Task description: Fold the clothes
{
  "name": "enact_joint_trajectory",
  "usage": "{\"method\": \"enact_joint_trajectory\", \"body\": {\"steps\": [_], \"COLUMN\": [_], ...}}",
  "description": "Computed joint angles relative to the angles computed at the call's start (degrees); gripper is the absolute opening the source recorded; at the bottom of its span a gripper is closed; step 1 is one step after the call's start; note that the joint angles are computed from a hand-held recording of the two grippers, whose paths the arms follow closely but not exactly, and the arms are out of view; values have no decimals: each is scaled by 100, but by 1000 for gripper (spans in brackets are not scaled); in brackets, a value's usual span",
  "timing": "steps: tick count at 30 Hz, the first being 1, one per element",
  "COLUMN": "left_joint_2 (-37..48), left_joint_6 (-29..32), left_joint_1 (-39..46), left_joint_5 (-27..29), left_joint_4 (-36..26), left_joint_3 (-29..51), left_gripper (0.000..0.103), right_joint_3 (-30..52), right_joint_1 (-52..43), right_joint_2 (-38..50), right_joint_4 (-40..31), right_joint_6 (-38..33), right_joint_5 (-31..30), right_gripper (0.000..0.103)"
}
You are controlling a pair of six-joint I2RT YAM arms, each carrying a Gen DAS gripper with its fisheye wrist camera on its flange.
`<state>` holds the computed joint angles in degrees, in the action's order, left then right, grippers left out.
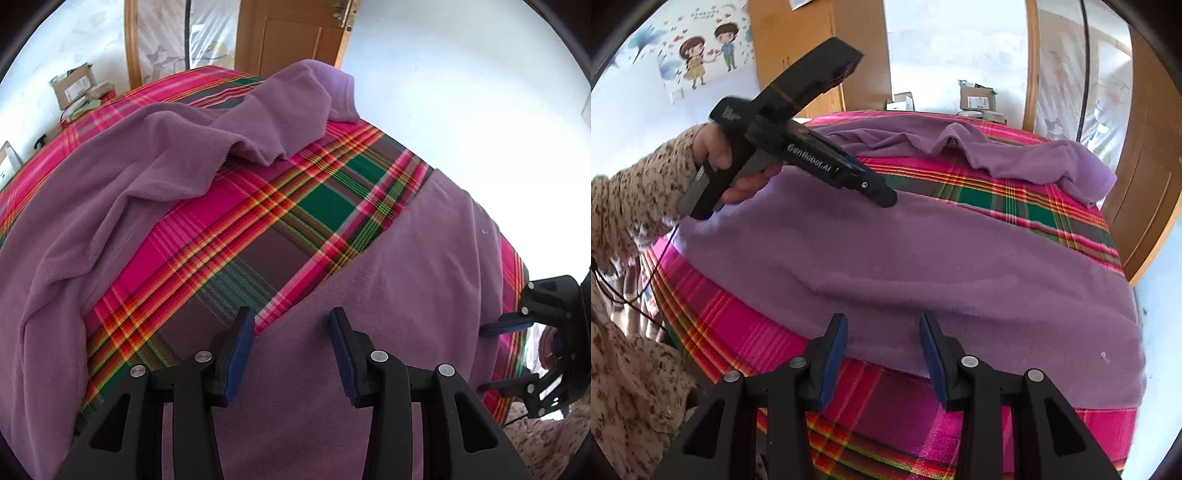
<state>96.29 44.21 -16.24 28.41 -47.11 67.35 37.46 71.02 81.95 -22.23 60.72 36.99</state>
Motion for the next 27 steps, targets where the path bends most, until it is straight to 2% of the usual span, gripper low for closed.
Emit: {"method": "enact_joint_trajectory", "body": {"steps": [1, 4, 5, 9, 16, 20, 21, 22, 23, 25, 27], "left_joint_2": [-46, -159, -181, -286, -321, -373, -345, -338, -314, -279, -323], "left_joint_6": [7, 34, 48, -60, -435, -512, -547, -605, -644, -731, -787], "left_joint_1": [-30, -114, -134, -199, -261, -170, -151, -139, -132, -153, -179], "left_joint_5": [-35, -93, -81, -95, -165, -142, -134, -121, -109, -116, -149], "left_joint_4": [52, 157, 157, 350, 729, 690, 668, 694, 678, 714, 755], "left_joint_3": [-57, -193, -213, -349, -482, -496, -466, -463, -439, -422, -464], "left_gripper": [39, 19, 8, 4, 4, 4, 4, 4, 4, 4, 4], "right_joint_3": [5, 68, 83, 184, 258, 158, 191, 226, 248, 219, 253], "right_joint_1": [10, 127, 163, 206, 316, 314, 331, 348, 367, 410, 468], "right_joint_2": [12, 84, 107, 225, 300, 259, 298, 339, 364, 322, 346], "right_joint_4": [10, 57, 86, 22, -140, -12, -105, -202, -274, -250, -294], "right_joint_6": [-10, -199, -260, -384, -394, -350, -261, -169, -93, -51, -22], "right_joint_5": [-4, -73, -84, -106, -54, 4, 82, 159, 217, 232, 246], "right_gripper": [41, 42, 42, 45, 45, 45, 39, 27, 24, 7, 3]}}
